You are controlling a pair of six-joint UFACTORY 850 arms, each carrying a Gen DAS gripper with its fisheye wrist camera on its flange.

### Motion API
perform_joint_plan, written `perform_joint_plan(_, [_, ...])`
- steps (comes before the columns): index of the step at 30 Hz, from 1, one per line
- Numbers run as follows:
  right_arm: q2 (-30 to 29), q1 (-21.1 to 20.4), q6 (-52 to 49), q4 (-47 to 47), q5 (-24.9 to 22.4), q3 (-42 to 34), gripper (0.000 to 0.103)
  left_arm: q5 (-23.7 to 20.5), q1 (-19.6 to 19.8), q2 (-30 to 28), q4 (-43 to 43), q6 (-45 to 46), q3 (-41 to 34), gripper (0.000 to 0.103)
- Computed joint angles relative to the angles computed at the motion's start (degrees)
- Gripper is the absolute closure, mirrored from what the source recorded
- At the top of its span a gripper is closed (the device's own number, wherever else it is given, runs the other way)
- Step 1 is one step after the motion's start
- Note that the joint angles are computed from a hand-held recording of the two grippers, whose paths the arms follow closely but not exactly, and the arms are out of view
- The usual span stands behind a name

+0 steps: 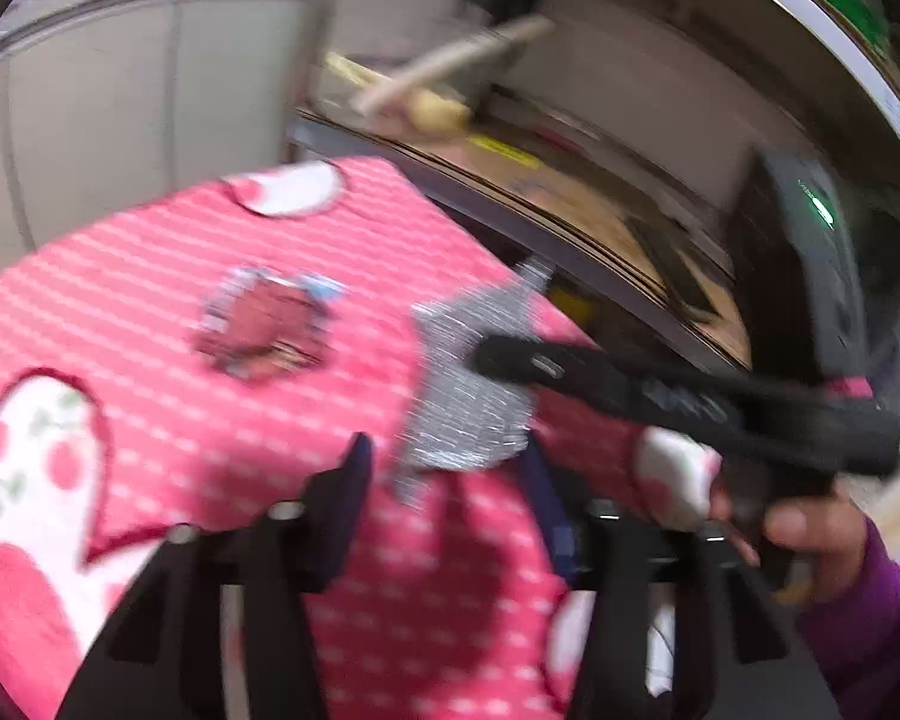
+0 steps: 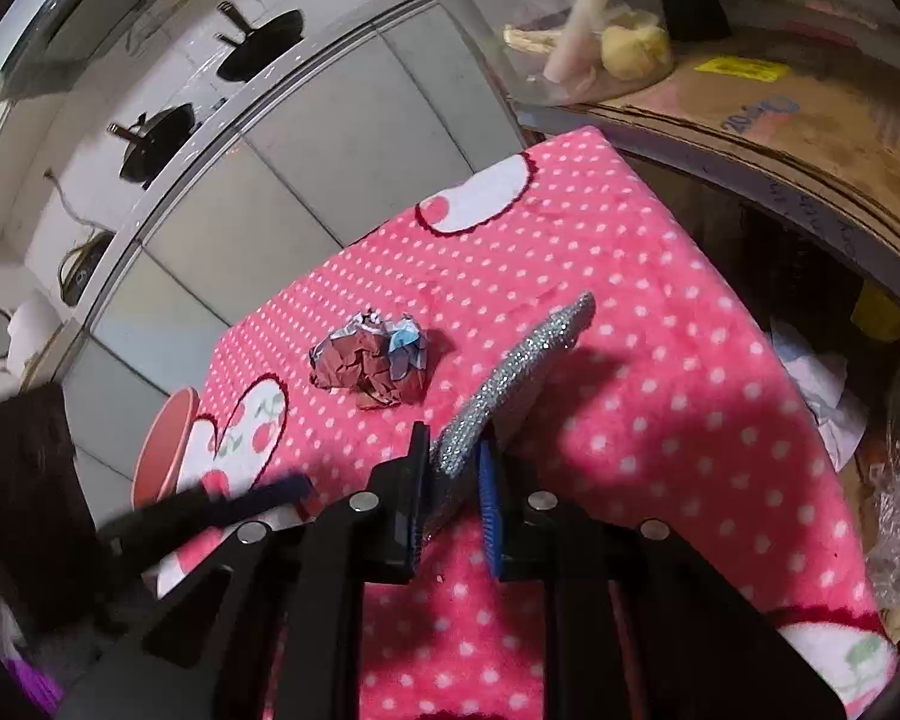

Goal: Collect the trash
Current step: 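Grasp the silver mesh pad with the right tool while the left tool grasps the crumpled wrapper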

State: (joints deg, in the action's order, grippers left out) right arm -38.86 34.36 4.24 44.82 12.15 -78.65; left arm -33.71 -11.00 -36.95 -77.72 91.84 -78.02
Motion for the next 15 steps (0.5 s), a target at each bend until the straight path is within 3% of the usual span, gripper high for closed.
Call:
perform_joint_plan(2, [-0.3, 0.56, -8.38, 6.43, 0.54, -0.78, 0.087, 1.08, 0.36, -0.55, 0.24, -0.95, -1.24, 0.04])
perform_joint_plan(6, [-0.24, 1.09, -19.78, 16.37, 2.23, -1.18, 0.09, 3.97, 0.68, -0.78, -2.46, 2.33, -2.39, 0.039])
perform_joint_plan(9, [0.29, 0.45, -18.7, 16.33, 2.2, -0.13, 0.094, 3.54, 1.33, -1.29, -1.12, 1.63, -3.62, 0.04])
perform_joint_plan(15, [0.42, 0.05, -14.95, 13.72, 2.0, 0.98, 0.094, 8.42, 1.08, -3.83, -2.51, -0.99, -7.22, 0.04])
